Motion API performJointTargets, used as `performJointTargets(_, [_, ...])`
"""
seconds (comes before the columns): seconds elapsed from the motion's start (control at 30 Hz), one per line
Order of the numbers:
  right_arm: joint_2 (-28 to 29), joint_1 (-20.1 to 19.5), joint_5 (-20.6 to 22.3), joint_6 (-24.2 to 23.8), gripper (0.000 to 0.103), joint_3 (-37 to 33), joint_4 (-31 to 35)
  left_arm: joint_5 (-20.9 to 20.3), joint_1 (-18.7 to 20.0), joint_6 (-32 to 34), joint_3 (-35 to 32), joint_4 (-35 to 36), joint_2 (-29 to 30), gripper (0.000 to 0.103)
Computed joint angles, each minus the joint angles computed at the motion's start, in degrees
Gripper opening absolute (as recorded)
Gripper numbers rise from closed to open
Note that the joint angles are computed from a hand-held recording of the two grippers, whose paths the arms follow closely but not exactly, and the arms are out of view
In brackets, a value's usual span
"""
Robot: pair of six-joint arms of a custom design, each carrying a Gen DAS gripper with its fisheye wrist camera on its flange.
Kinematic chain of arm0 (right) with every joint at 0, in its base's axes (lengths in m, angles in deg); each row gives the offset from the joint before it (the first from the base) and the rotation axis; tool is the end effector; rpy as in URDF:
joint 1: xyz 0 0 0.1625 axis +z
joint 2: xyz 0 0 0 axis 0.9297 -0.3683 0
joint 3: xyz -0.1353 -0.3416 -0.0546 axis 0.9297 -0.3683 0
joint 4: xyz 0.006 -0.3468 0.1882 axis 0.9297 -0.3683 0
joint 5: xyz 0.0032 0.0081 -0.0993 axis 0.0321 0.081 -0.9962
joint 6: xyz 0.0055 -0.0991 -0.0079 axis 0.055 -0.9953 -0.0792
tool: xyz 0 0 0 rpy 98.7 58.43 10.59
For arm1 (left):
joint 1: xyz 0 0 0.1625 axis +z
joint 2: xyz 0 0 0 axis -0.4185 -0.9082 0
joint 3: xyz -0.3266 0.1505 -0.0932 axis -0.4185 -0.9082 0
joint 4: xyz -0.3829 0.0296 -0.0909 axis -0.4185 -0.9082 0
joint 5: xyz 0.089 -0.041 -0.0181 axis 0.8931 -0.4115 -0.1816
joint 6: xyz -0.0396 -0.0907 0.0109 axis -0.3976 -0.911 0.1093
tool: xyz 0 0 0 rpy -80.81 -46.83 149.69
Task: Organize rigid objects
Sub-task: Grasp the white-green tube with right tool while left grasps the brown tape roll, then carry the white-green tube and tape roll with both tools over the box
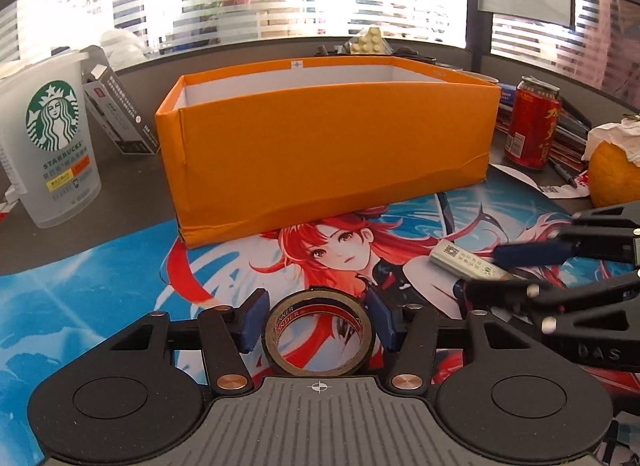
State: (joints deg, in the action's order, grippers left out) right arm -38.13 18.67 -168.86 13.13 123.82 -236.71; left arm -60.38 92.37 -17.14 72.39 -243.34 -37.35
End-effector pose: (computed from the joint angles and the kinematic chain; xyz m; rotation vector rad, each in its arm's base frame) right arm 0.0754 -0.6752 0.0698 0.7522 -2.2150 1.0041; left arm -0.1144 -0.7316 0.0164 1.0842 2.3101 -0.8258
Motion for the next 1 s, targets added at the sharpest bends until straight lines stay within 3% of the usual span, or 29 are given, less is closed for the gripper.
performJointTargets(0.03, [0.1,0.2,-0.1,-1.1,0.021,0.0,-0.1,0.0,0.0,-0.6,0.1,0.4,-0.2,0.052])
performJointTargets(0.17, [1.7,0.8,-1.5,-6.4,0.021,-0.8,-3.0,0.1,-0.1,-2.1,0.9,0.8,-1.0,0.052])
performJointTargets(0.37, [0.0,-0.2,0.2,-1.8,0.021,0.1,-4.3,-0.3,-0.5,-2.2,2.9,-2.1,-3.0,0.052])
performJointTargets(0.63, [-1.4,1.0,2.3,-1.2,0.021,0.2,-8.1,-2.2,-1.3,-3.9,2.9,-2.4,-5.5,0.052])
performJointTargets(0.83, [-0.9,2.5,4.9,-1.3,0.021,-3.4,-8.3,-4.0,-2.1,-4.5,-1.7,-1.1,-5.1,0.052])
performJointTargets(1.0, [-0.3,3.1,6.9,-0.4,0.021,-7.3,-6.2,-2.9,-3.2,-4.2,-8.3,0.1,-2.1,0.052])
